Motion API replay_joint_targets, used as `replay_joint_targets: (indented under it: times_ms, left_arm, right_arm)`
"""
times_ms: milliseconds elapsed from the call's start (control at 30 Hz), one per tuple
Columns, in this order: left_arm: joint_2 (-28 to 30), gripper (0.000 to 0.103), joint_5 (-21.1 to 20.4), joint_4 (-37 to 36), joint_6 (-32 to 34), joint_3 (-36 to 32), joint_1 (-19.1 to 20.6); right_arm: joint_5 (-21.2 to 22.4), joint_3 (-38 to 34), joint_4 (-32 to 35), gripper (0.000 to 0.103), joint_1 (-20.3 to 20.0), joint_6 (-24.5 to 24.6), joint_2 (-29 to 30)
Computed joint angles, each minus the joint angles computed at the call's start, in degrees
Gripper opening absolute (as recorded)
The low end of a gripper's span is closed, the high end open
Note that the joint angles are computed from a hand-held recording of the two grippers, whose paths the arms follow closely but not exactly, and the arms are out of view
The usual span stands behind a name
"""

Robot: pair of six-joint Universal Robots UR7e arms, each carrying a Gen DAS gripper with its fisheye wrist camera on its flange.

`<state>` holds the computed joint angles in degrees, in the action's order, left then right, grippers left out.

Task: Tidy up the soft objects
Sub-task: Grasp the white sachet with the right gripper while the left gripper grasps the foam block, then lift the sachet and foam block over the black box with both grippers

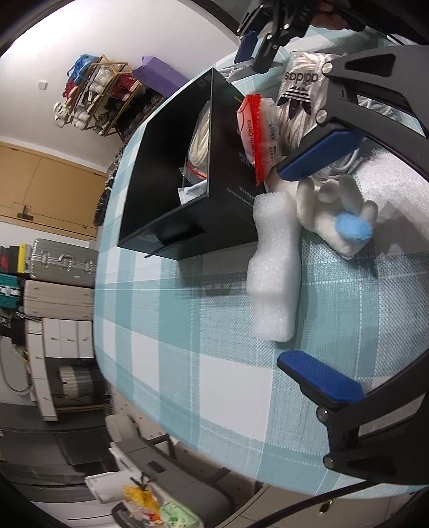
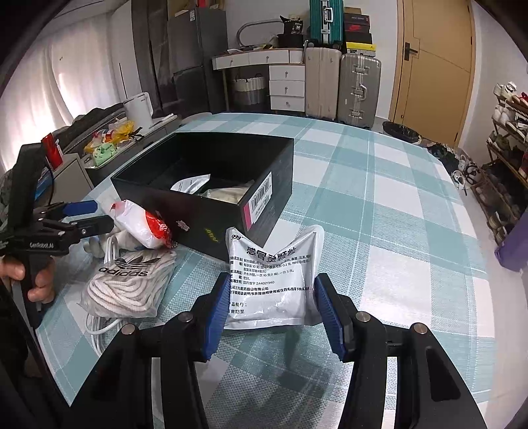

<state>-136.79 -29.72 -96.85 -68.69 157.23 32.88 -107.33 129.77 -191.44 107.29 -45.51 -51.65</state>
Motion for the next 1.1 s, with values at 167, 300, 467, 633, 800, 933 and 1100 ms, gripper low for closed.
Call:
replay_joint_targets:
  times_ms: [167, 300, 467, 633, 800, 933, 1100]
  left_arm:
    - [2.5, 0.103, -0.3, -6.5, 3.3, 0.4, 1.9]
    - [3.8, 0.100, -0.9, -11.7, 5.6, 0.9, 4.3]
    - [1.2, 0.091, -0.7, -10.0, 6.1, 1.5, 3.1]
    - [-3.0, 0.090, 0.8, 1.5, -0.6, 0.6, -1.2]
    - [-8.1, 0.090, 2.2, 18.2, -11.6, -1.8, -7.7]
    - [-11.0, 0.090, 2.6, 33.1, -22.7, -4.3, -14.6]
    - [-9.0, 0.090, 2.5, 42.7, -30.9, -6.5, -19.7]
  right_arm:
    - [-0.1, 0.0, 0.1, 0.052, 0.0, 0.1, 0.0]
    - [0.1, 0.0, 0.2, 0.052, -0.2, 0.1, -0.1]
    - [0.1, 0.0, 0.1, 0.052, -0.2, 0.1, 0.0]
    - [0.4, 0.1, -0.4, 0.052, -0.3, -0.4, 0.0]
    - [1.0, 0.5, -1.7, 0.052, 0.0, -0.5, -0.2]
    - [1.9, 0.9, -2.8, 0.052, 0.4, -0.7, -0.7]
    - [3.4, 1.5, -3.7, 0.052, 0.9, -0.5, -1.7]
